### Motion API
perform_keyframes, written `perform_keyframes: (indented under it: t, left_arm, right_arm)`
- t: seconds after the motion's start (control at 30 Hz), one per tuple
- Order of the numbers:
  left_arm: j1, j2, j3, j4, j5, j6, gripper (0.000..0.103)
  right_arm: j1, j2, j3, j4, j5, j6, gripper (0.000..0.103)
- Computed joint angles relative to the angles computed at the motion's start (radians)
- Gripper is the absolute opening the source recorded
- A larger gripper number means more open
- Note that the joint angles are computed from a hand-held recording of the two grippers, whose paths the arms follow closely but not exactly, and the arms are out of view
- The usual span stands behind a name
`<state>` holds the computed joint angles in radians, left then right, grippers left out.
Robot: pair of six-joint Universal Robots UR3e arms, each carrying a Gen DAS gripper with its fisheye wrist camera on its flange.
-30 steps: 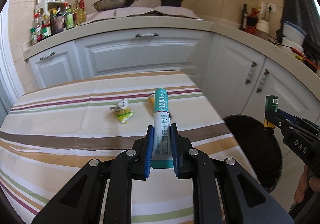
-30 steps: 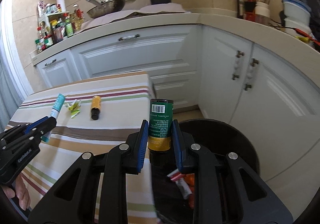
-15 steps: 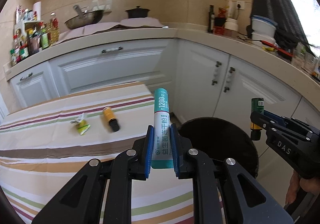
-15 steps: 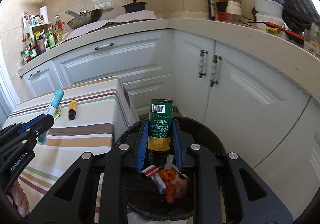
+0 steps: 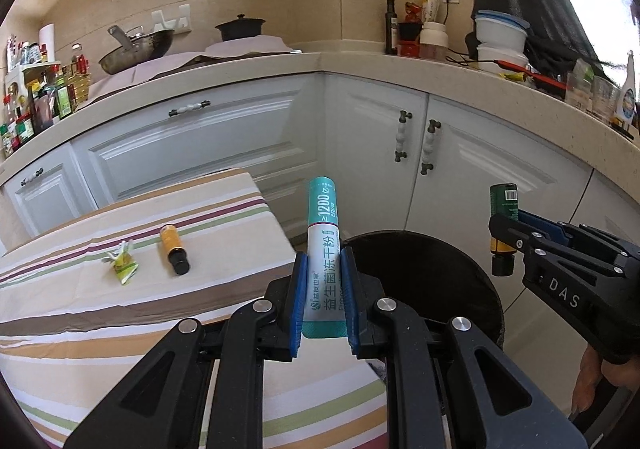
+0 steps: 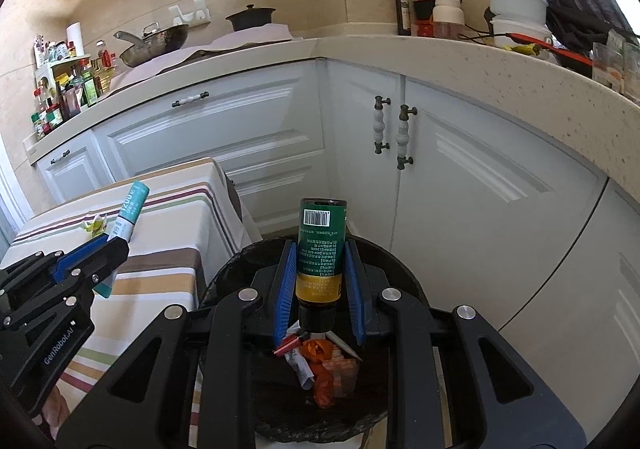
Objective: Collect trash
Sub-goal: 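Hold the green bottle over the bin with the right gripper while the left brings the tube, then open both grippers to drop the green bottle and white tube into the bin, then move both grippers back to the table toward the orange bottle and wrapper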
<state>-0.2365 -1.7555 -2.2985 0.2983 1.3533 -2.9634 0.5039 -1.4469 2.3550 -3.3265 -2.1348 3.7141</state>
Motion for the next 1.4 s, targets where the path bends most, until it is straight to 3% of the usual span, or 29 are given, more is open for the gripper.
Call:
perform_keyframes:
  t: [0.7,0.77,0.83,1.4]
  left_arm:
    - [-0.127,-0.211,0.22,-0.029,0.087,-0.047,0.02]
    - [-0.132,-0.228,0.235,-0.036,0.098,-0.048,0.026]
    - [-0.133,-0.236,0.242,-0.039,0.106,-0.054,0.038]
    - [-0.091,-0.194,0.207,-0.05,0.111,-0.058,0.046]
  right_arm:
    - [-0.157,0.082,0.039,-0.119,0.131,-0.056,0.025]
    - [-0.162,0.086,0.037,-0.117,0.134,-0.052,0.029]
    - [-0.166,0.088,0.043,-0.129,0.133,-0.049,0.036]
    - [-0.146,0.083,0.002,-0.086,0.106,-0.043,0.041]
